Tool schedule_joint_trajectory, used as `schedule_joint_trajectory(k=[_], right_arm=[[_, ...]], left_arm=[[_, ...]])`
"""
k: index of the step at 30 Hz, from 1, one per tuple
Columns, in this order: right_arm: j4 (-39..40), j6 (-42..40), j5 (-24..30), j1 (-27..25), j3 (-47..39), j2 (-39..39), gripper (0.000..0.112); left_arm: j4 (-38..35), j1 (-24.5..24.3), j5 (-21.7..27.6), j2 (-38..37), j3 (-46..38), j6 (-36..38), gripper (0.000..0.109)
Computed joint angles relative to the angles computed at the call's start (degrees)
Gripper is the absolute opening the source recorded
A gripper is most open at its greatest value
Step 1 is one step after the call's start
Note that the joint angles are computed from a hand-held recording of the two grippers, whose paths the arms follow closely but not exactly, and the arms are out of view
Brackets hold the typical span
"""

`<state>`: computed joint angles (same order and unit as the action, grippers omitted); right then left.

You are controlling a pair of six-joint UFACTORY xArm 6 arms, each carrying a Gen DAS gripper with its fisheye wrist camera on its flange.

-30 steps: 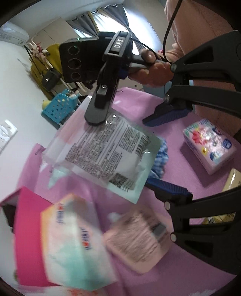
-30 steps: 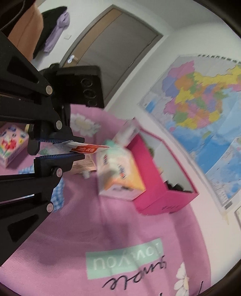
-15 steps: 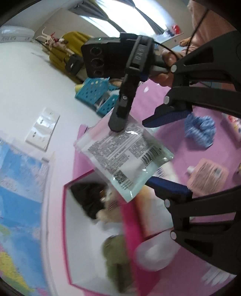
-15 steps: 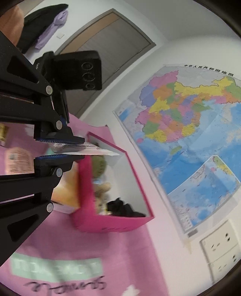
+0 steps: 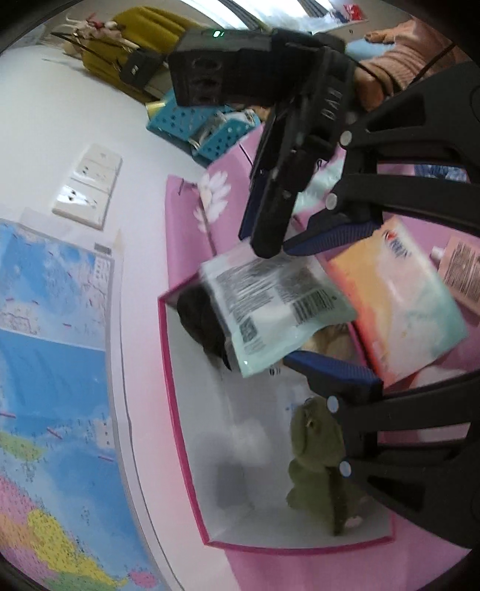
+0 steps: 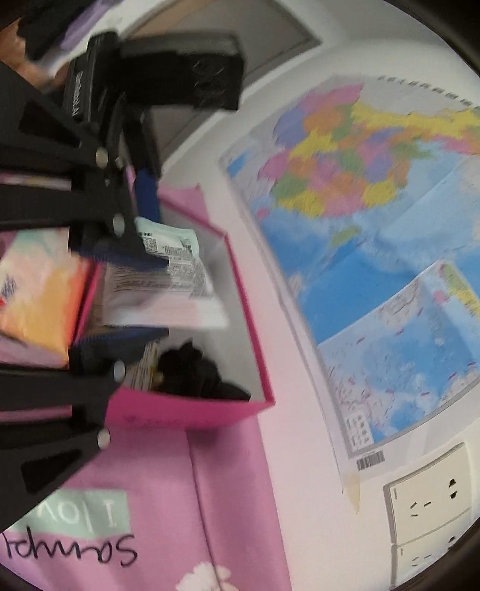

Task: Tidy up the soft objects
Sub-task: 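Carry the clear packet into the pink shoebox and release it, then reach down and grasp the blue gingham scrunchie with the right gripper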

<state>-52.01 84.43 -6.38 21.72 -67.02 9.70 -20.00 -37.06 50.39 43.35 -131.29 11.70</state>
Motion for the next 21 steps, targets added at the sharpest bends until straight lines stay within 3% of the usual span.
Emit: schedule_joint_trajectory(k=[2, 3, 7, 13, 21], right_arm=[[4.80, -6.36, 7.54, 2.03, -0.29, -0.72, 0.039], [3.60, -5.95, 9.38, 2.35, -0.52, -0.92, 0.040], [-7.85, 3.48, 13.63, 2.95, -0.45, -2.75, 0.045], [-9.81, 4.08, 14.73, 4.03, 2.45, -6.03, 0.047], [-9.03, 2.18, 10.34, 5.11, 8.38, -10.81, 0.052]], left_arm=[[2.51, -0.24, 0.33, 0.74, -0.75, -1.71, 0.056], [3.07, -0.33, 0.08, 0.75, -0.57, -1.89, 0.056], [3.93, -0.70, -3.83, -2.72, 5.98, -1.46, 0.056], [1.97, -1.04, -10.46, -9.70, 17.68, 1.32, 0.056], [-12.46, -2.15, -19.85, -24.68, 38.48, 17.00, 0.056]])
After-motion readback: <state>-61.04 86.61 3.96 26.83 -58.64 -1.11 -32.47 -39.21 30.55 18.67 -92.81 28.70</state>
